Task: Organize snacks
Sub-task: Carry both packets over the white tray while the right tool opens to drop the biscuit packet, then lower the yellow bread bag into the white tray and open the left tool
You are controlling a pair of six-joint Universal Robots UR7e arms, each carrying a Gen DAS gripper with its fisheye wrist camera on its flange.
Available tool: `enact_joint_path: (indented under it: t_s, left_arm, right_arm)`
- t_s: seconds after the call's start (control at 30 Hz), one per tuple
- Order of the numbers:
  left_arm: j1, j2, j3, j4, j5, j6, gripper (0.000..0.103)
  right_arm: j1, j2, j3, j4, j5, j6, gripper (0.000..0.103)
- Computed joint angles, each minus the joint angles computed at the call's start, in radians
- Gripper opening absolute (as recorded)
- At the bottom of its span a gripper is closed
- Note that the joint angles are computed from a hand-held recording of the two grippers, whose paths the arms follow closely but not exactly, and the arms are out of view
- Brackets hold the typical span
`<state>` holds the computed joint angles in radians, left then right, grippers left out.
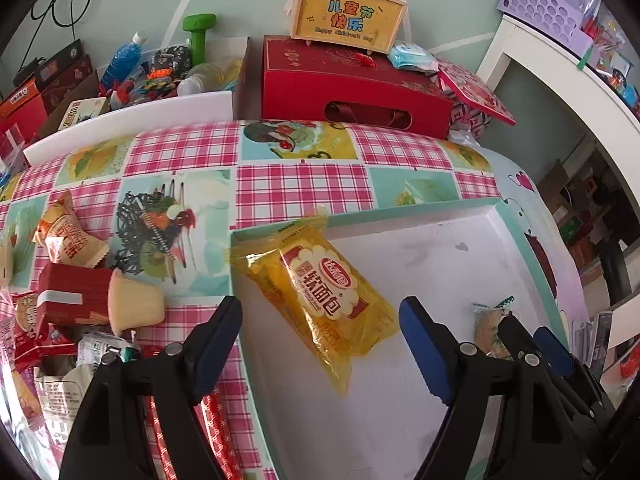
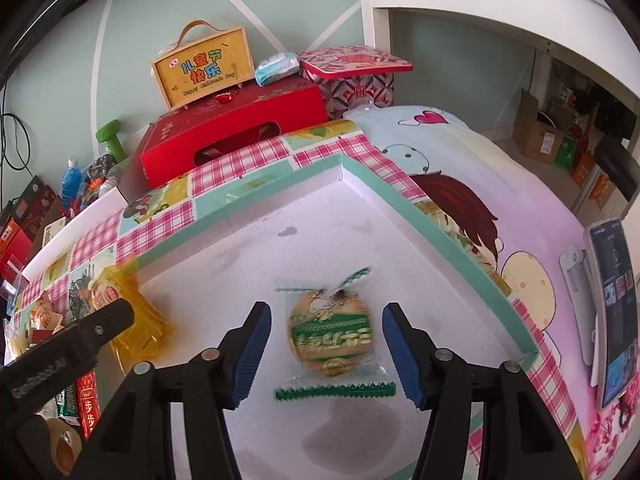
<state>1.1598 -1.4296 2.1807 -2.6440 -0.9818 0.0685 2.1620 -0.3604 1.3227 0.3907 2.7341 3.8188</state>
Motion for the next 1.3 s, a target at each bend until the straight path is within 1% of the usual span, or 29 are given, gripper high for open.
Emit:
enact_joint_path:
  t_s: [0.1, 0.23, 0.27, 0.3, 0.33, 0.37, 0.4, 0.43, 0.57, 0.7, 0.9, 1.07, 1.17, 1.3]
  left_arm:
    - [-0.007, -0.009, -0.003, 0.021, 0.032, -0.022, 0.081]
    - [-0.011, -0.014, -0.001, 0.015, 0.066, -0.029, 0.081]
    - [-0.013, -0.014, 0.001, 0.007, 0.078, -0.029, 0.084]
    - [-0.017, -0.012, 0.006, -0.006, 0.096, -0.027, 0.095]
    - [-0.020, -0.009, 0.012, -0.022, 0.118, -0.022, 0.099]
    - [-0.023, -0.007, 0.019, -0.044, 0.138, -0.011, 0.102]
    - [-0.026, -0.005, 0.024, -0.064, 0.156, 0.002, 0.102]
    - [-0.028, -0.002, 0.027, -0.077, 0.176, 0.010, 0.102]
    - [-0.020, -0.002, 0.020, -0.068, 0.193, 0.004, 0.102]
    - [-0.026, -0.003, 0.033, -0.099, 0.232, 0.025, 0.102]
    - [-0.026, -0.022, 0.036, -0.097, 0.244, 0.035, 0.102]
    - [-0.023, -0.065, 0.020, -0.010, 0.220, 0.025, 0.102]
    - [-0.023, -0.087, 0.010, 0.051, 0.229, 0.013, 0.102]
    - [-0.012, -0.122, -0.005, 0.130, 0.244, -0.011, 0.102]
  right_arm:
    - [0.004, 0.004, -0.006, 0.008, 0.002, 0.000, 0.062]
    - [0.005, 0.014, -0.019, 0.029, 0.005, 0.006, 0.063]
    - [0.004, 0.016, -0.022, 0.033, 0.004, 0.005, 0.064]
    - [0.004, 0.017, -0.024, 0.031, 0.002, -0.005, 0.071]
    - [0.004, 0.017, -0.024, 0.023, 0.002, -0.019, 0.082]
    - [0.004, 0.016, -0.023, 0.012, 0.003, -0.033, 0.088]
    - [0.005, 0.015, -0.022, 0.002, 0.005, -0.045, 0.095]
    - [0.006, 0.015, -0.023, -0.001, 0.007, -0.050, 0.100]
    - [0.006, 0.020, -0.031, 0.008, 0.008, -0.056, 0.102]
    - [0.005, 0.034, -0.049, 0.041, 0.008, -0.046, 0.103]
    - [0.016, 0.054, -0.075, 0.089, 0.011, -0.025, 0.103]
    - [0.034, 0.099, -0.135, 0.215, 0.003, 0.052, 0.103]
    - [0.045, 0.121, -0.165, 0.286, -0.010, 0.106, 0.103]
    - [0.058, 0.128, -0.182, 0.318, -0.035, 0.137, 0.103]
